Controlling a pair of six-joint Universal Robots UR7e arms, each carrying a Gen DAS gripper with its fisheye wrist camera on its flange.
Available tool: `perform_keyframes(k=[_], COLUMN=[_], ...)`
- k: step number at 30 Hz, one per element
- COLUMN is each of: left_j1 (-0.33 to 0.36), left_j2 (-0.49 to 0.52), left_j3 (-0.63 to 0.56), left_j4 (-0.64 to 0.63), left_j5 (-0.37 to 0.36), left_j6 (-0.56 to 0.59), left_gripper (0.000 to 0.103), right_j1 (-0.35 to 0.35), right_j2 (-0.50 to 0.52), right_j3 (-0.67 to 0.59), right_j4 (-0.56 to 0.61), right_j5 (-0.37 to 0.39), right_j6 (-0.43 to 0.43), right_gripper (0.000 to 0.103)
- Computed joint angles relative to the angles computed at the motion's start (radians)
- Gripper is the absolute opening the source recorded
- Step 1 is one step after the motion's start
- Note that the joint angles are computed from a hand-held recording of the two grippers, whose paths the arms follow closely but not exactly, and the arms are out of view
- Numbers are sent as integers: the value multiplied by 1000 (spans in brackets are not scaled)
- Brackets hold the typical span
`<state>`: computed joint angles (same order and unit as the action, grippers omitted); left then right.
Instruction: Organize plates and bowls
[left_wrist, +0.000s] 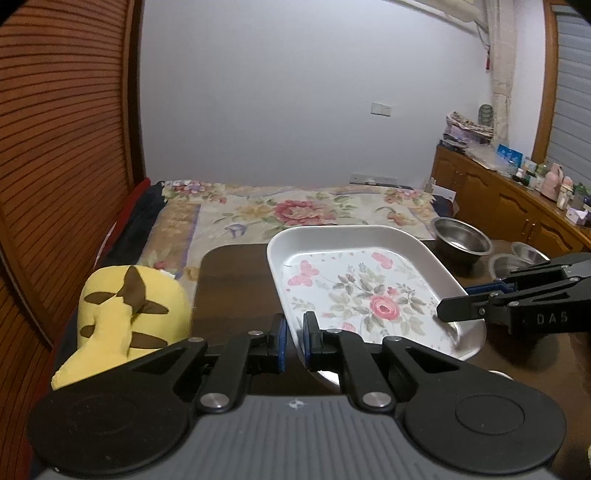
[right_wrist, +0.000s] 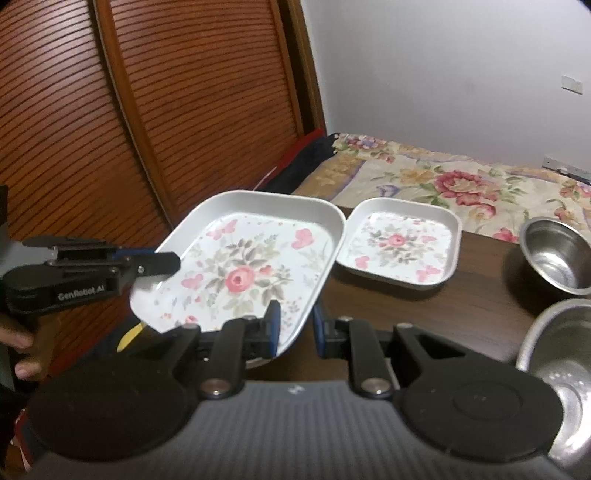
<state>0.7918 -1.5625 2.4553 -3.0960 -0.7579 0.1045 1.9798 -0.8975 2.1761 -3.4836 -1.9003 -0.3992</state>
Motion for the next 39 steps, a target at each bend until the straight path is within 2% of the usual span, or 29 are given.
perform_keyframes(k=[23,30,39], left_j1=[-211,-246,-254], left_j2=[-40,-68,-85], left_j3=[95,116,139], left_j4=[106,147,167], left_j5=[31,36,32], left_j6=[-153,-185,-208], left_gripper=[11,11,11], right_j1=[-5,-17,-27], right_j2=[-161,-184,-186], right_j3=[202,236,257], right_j4=[-134,-148,-163], right_j5=[-28,-9,5], right_j6=[14,22,24], right_gripper=[20,20,21])
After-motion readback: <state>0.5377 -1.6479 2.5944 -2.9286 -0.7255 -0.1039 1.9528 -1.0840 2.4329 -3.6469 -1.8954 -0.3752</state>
